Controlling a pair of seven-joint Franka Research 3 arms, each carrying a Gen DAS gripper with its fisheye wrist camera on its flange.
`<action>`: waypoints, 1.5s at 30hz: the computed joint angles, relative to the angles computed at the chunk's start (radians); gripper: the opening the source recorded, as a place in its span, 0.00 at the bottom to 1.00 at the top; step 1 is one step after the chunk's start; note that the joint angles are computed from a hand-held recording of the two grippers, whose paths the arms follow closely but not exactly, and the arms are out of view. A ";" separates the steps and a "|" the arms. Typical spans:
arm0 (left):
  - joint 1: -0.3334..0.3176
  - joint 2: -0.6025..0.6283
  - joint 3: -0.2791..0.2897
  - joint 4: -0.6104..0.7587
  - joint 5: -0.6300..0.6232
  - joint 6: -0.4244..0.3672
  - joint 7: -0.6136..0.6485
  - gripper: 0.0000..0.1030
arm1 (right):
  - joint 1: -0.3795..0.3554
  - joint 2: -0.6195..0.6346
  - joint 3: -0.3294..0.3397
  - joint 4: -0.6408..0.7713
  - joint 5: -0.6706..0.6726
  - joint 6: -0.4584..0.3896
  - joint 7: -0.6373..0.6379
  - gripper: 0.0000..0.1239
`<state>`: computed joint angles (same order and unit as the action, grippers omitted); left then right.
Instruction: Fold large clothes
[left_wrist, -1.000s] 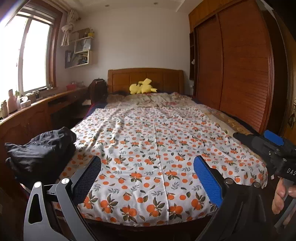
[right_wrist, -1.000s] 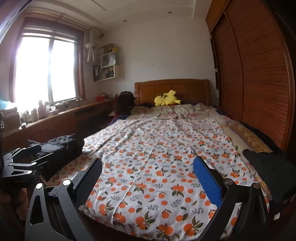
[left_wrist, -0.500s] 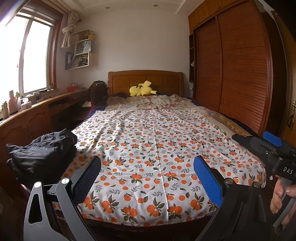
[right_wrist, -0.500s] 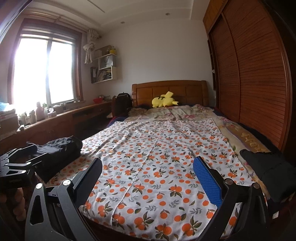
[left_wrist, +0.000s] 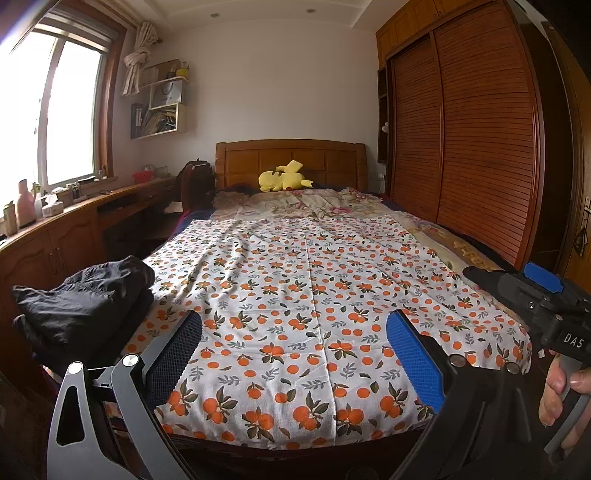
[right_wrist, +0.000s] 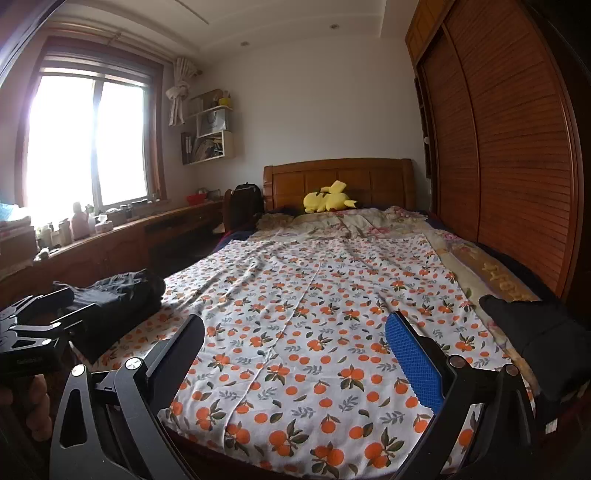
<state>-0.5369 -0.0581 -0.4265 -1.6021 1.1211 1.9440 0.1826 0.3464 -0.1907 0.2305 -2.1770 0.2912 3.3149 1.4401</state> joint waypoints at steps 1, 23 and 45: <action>0.000 0.001 0.000 0.000 0.001 0.000 0.000 0.98 | -0.003 -0.001 0.004 -0.001 0.000 0.000 0.001 0.77; -0.003 0.000 0.000 -0.004 0.001 0.001 -0.002 0.98 | -0.077 -0.008 0.072 -0.006 -0.014 -0.003 0.027 0.77; -0.002 -0.001 -0.002 -0.013 0.004 0.005 -0.014 0.98 | -0.088 -0.010 0.081 -0.007 -0.028 -0.004 0.042 0.77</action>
